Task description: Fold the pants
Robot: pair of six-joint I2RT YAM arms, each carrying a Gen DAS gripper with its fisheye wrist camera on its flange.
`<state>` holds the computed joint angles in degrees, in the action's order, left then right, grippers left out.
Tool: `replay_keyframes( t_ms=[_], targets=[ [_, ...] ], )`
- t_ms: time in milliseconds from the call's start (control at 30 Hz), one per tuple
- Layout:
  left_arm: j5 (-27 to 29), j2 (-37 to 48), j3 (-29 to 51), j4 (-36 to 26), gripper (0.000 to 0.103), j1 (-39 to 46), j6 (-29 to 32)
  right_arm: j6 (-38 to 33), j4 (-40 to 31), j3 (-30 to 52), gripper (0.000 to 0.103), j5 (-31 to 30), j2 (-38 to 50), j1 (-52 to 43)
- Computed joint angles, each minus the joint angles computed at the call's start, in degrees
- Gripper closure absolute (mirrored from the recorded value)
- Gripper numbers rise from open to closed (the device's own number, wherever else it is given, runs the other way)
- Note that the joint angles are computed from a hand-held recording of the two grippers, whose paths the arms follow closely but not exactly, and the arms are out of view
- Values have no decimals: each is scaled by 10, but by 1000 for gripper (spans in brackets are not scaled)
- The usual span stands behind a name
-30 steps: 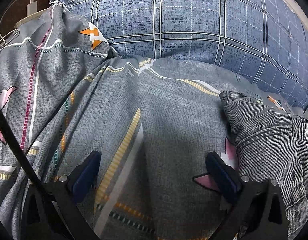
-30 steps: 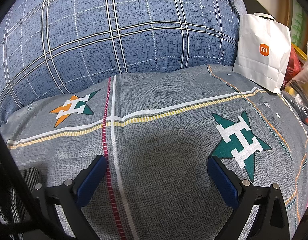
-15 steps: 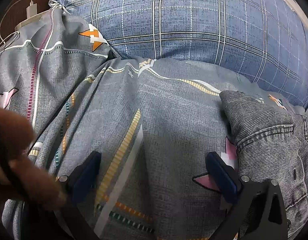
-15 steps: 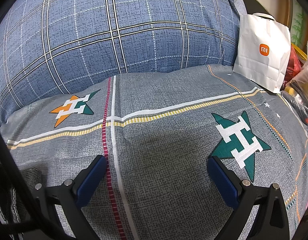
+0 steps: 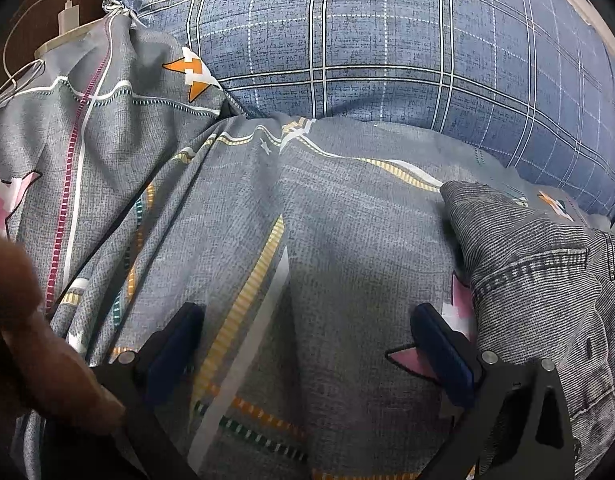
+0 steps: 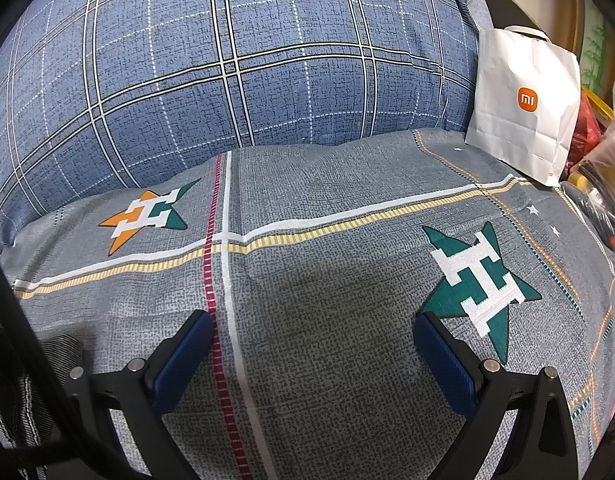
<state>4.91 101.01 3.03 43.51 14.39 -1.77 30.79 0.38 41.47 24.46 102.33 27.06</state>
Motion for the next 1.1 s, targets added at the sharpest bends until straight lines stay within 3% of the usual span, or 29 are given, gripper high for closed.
replay_keyframes(
  t_ms=[1100],
  targets=[
    [14, 15, 0, 12, 0, 14, 5, 0, 0, 0, 1, 0, 0, 0]
  ],
)
